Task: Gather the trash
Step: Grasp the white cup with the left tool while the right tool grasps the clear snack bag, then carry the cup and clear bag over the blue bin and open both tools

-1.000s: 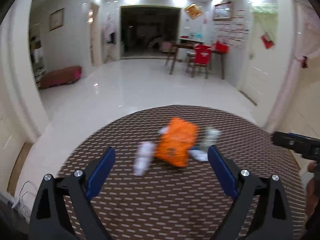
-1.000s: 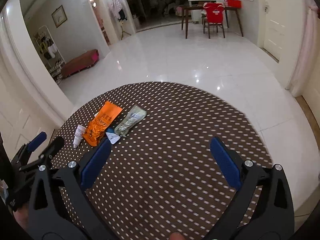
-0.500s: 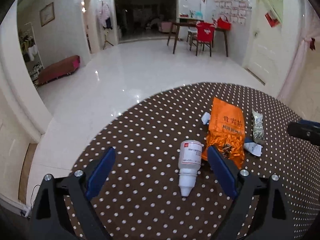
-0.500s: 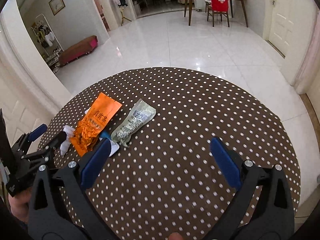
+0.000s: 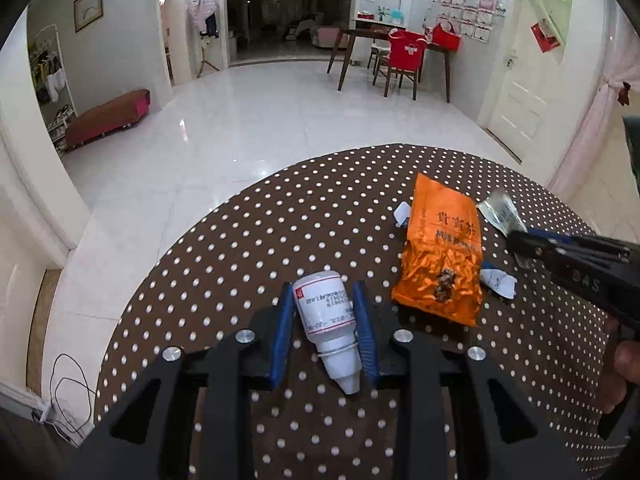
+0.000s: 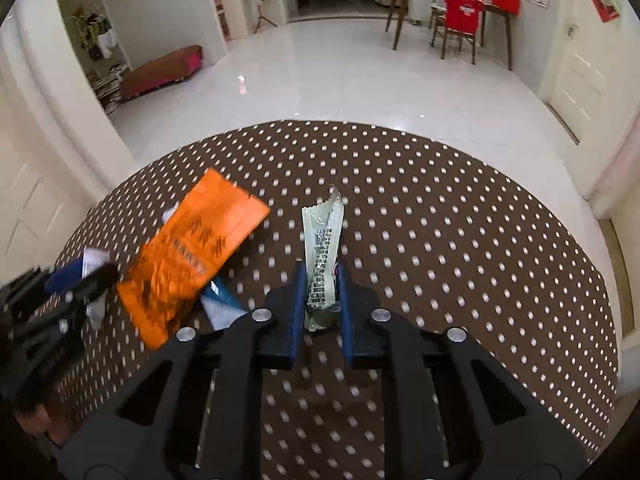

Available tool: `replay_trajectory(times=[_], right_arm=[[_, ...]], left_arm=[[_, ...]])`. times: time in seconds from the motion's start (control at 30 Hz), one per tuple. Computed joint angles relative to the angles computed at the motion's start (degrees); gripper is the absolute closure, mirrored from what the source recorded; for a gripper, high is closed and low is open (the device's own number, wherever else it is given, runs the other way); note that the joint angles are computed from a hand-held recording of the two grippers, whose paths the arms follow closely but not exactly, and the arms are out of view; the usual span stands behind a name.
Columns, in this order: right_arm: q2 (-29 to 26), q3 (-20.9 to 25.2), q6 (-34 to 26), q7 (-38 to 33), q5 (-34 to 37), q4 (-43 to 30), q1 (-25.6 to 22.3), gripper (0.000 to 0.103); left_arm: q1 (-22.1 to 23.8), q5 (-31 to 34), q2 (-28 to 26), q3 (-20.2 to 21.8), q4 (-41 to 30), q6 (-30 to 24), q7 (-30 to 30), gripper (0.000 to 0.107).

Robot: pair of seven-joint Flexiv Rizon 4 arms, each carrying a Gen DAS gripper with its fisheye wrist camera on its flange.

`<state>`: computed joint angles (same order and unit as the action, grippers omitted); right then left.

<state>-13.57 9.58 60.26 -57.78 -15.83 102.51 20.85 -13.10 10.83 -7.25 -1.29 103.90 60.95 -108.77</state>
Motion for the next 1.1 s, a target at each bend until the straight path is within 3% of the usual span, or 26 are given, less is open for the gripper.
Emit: replay_trajectory(times=[0.23,0.57,0.93,1.1], right_arm=[[7.9,2.0,4.2,-5.7,7.9,9.1,-3.7,0.089],[20.9,1.5,6.0,-9.9,16.7,20.6,-5.8,0.089],[31.1,-3.7,6.5,-13.7,23.9,25.8,-8.2,0.089],[35.5,-6.9,6.0,-14.2,24.8,28.3,-12.1,0.089]], left_arm=[[-0.9,1.2,4.5,-0.7,4.4,1.0,-3.5,0.079],[-3.4,-1.8,6.7,-4.6,5.7,2.1,-1.7,0.081],[-9.1,-2.2,0.9,-7.6,-2.8,1.1,0.0,0.082],[-12.8,-4.1,-5.2,-8.8,-10.8,0.1,3.5,0.082]])
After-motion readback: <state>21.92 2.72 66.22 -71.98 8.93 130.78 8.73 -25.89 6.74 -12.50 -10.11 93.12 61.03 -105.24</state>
